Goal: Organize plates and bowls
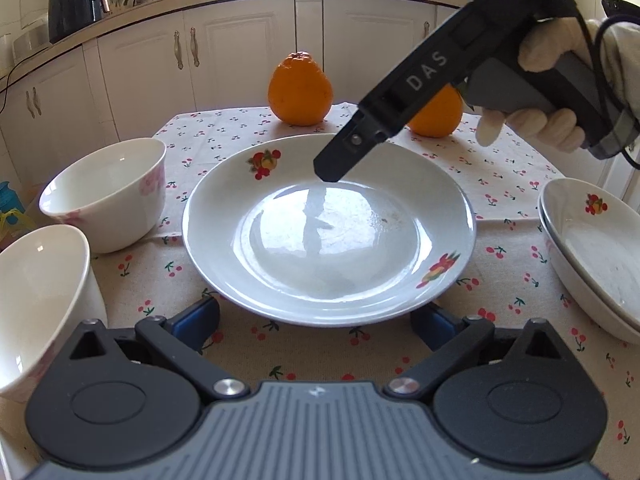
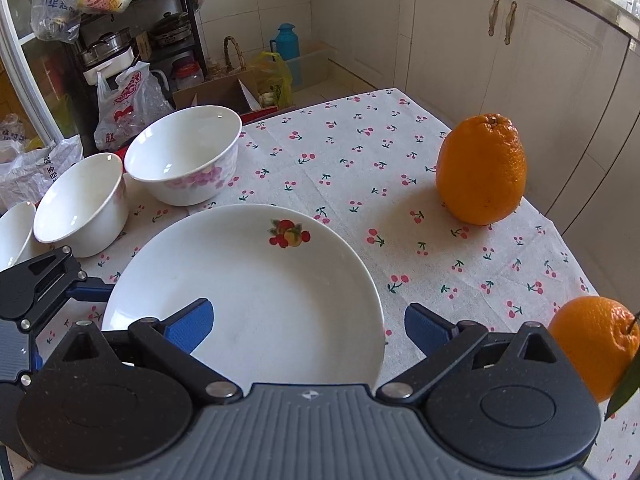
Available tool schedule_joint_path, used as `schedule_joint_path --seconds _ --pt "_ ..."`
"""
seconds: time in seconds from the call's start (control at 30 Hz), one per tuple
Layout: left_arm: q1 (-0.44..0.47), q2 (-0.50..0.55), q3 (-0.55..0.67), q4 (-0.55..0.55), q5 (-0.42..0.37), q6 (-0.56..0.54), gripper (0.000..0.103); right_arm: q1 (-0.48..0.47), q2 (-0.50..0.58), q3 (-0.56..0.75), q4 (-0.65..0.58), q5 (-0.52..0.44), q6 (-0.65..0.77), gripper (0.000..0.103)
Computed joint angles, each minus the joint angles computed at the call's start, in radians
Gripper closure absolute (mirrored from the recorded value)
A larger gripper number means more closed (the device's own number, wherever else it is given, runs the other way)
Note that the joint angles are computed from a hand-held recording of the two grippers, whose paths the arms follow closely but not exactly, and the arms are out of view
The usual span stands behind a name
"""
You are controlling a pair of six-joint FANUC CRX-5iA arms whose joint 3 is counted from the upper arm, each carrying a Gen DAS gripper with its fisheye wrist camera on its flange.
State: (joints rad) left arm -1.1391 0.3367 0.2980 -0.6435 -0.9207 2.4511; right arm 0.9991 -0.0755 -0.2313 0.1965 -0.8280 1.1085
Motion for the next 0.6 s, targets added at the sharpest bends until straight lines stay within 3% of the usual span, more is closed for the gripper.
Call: schedule_joint_path --seconds 0.17,0.33,0.6 --pt "0.001 -0.001 -0.001 0.000 0.008 -0.005 0.005 -0.048 0.042 0.050 -0.093 -0.004 0.091 0.004" --pt "0.001 -0.004 -0.005 0.001 0.018 -0.009 0.008 -0.094 0.084 0.107 -0.196 -0.028 0.185 0.022" --pt "0.004 -0.008 -0.011 0.003 0.023 -0.012 0.008 -0.129 0.107 0.150 -0.293 -0.052 0.281 0.030"
